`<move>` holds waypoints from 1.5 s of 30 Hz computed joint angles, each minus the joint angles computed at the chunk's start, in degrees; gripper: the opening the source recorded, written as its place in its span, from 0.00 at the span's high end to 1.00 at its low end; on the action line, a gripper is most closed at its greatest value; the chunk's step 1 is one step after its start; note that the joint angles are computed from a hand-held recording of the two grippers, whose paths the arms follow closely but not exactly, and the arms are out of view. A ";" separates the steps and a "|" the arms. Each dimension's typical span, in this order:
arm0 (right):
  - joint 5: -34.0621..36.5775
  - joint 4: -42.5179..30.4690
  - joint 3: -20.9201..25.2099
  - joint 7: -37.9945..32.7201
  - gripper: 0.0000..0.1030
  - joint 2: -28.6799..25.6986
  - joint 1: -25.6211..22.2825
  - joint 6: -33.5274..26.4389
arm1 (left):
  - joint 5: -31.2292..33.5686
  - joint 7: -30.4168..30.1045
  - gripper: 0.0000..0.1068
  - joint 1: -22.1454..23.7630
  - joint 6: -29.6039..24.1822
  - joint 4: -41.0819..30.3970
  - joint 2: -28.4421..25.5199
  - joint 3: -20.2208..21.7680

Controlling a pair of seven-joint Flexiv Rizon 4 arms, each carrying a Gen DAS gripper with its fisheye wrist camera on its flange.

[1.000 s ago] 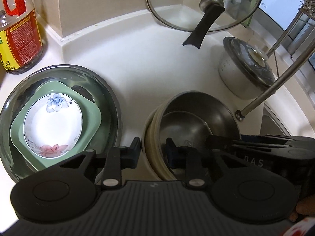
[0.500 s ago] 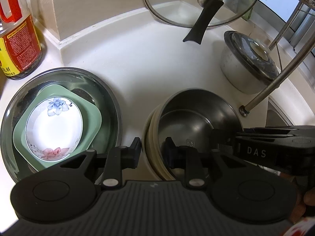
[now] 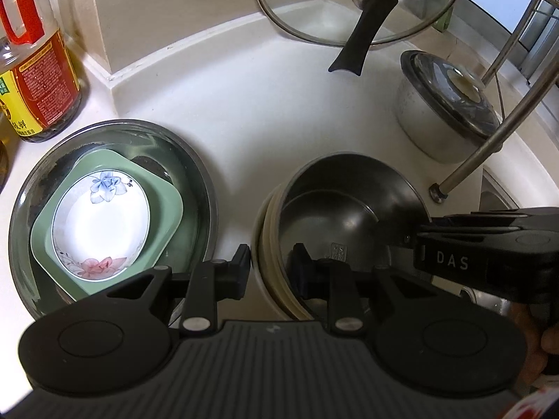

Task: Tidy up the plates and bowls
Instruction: 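Lift the stack with both grippers and carry it over the steel basin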

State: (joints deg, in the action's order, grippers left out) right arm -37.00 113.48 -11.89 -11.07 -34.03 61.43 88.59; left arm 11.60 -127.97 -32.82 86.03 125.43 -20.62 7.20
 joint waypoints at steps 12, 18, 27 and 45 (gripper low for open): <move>-4.60 -2.88 3.35 5.09 0.88 -0.03 -2.30 -7.38 | -2.81 4.40 0.77 1.53 3.59 1.75 -0.40 -1.47; -7.89 -4.43 6.47 6.70 0.88 -0.56 -5.46 -9.06 | -5.29 7.62 0.77 2.31 4.63 2.70 -0.23 -1.92; -12.71 -4.63 6.80 9.84 0.88 -0.11 -7.06 -8.82 | -5.41 8.16 0.77 -0.34 4.50 1.73 0.02 0.95; -18.22 -6.91 9.33 10.21 0.88 0.38 -9.48 -10.37 | -0.49 2.94 0.77 -2.79 3.74 1.66 2.79 5.62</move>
